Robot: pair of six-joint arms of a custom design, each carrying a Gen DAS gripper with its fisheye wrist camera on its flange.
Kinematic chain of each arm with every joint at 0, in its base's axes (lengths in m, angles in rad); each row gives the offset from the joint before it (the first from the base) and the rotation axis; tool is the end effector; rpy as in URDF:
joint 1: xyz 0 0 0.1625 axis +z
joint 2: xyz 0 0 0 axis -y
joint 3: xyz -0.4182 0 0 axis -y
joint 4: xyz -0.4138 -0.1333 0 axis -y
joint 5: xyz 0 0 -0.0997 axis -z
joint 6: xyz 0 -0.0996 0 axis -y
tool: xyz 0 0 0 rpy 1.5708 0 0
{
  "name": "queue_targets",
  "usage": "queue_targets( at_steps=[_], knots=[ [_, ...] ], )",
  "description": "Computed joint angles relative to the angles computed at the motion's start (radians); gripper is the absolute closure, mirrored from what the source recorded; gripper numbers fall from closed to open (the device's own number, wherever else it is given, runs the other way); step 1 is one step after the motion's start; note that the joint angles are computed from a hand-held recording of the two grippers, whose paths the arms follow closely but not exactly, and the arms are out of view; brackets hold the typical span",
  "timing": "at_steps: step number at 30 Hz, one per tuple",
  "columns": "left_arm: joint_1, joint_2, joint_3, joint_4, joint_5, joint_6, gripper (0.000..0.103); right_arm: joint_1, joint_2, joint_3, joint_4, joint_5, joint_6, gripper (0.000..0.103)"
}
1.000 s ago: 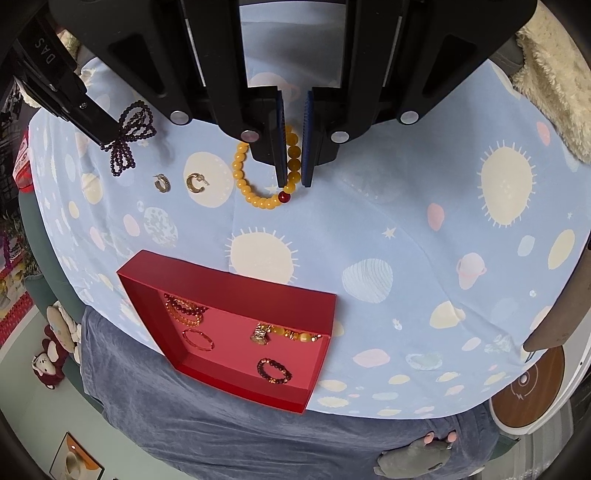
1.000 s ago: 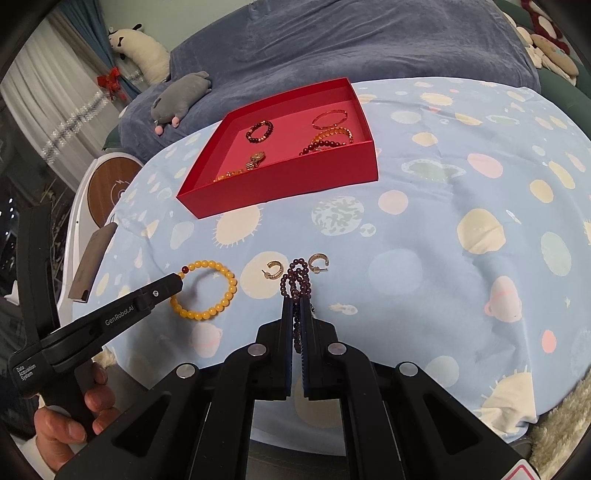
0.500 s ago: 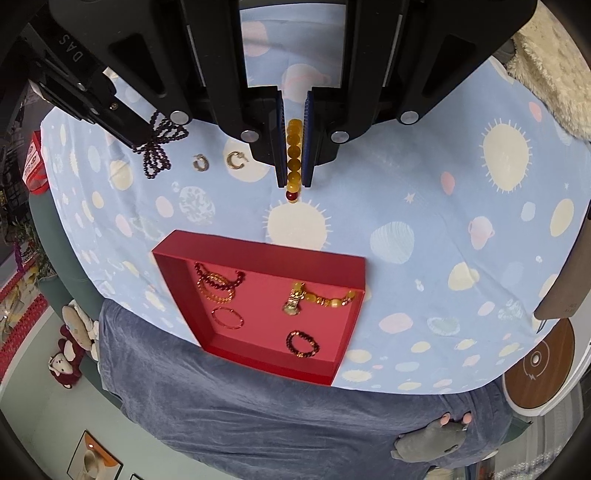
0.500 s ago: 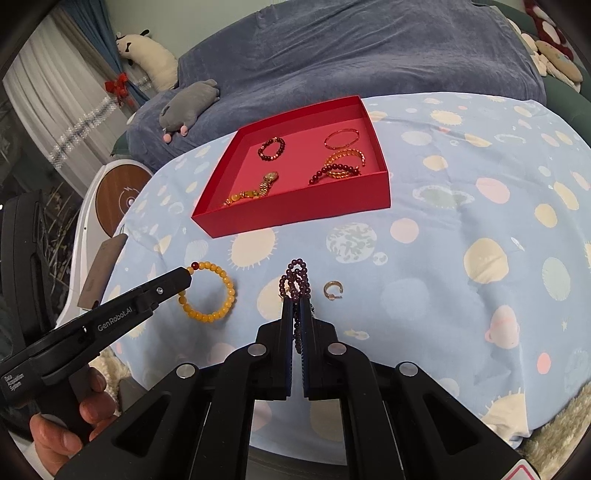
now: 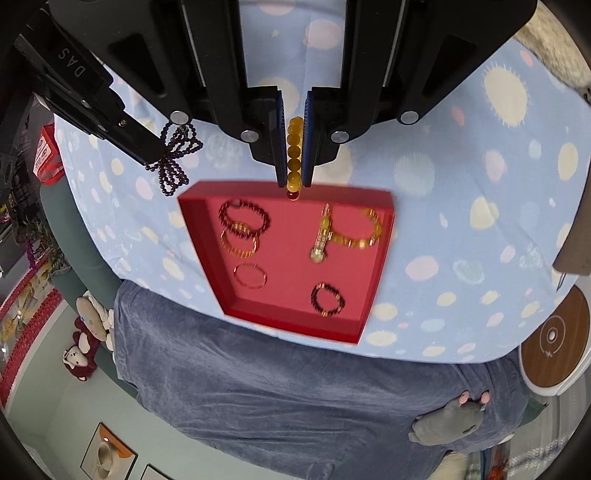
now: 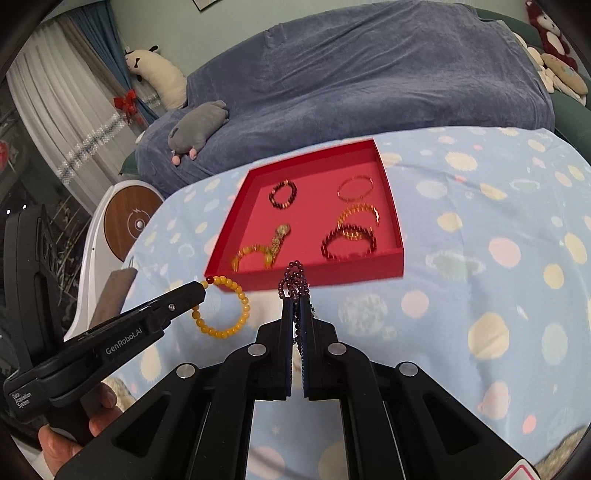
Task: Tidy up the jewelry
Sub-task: 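Carry both bracelets into the red box and open both tools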
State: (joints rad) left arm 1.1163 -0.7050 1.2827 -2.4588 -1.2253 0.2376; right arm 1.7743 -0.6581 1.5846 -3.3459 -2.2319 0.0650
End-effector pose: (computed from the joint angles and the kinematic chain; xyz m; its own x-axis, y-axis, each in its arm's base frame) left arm -0.1962 -0.7820 0.1487 -0.7674 0.5125 -0.3853 0.6160 0.7562 -0.2209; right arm 0.2130 -0.6752 0.1103 -0.8730 0.3331 0.3563 -0.0771 0.6271 -0.7751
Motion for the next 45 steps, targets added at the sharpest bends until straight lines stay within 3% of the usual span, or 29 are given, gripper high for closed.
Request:
queue_targets(
  at_steps=[5,10,19,28,37,39,41,45],
  knots=[
    [-0.012,0.080,-0.137,0.019,-0.013,0.031,0.096,-0.016,0.017,-0.090,0.042,0.034,-0.023,0.099],
    [-0.011,0.190,-0.313,0.078,-0.008,0.013,0.095,-0.059,0.027,-0.169,0.110,0.135,0.042,0.099],
    [-0.005,0.370,-0.568,0.172,0.061,0.044,0.096,-0.099,0.121,-0.380,0.257,0.098,0.022,0.099],
    [0.011,0.519,-0.800,0.270,0.120,0.068,0.096,-0.127,0.186,-0.512,0.358,0.077,0.006,0.099],
    [0.011,0.577,-0.882,0.304,0.160,0.086,0.095,-0.130,0.238,-0.608,0.420,0.049,-0.024,0.095],
    [0.010,0.573,-0.874,0.296,0.172,0.083,0.087,-0.126,0.237,-0.604,0.409,0.042,-0.026,0.086],
    [0.008,0.561,-0.850,0.276,0.176,0.087,0.068,-0.122,0.226,-0.582,0.383,0.037,-0.025,0.077],
    [0.003,0.512,-0.759,0.205,0.185,0.100,0.058,-0.113,0.200,-0.524,0.326,0.028,-0.025,0.069]
  ],
)
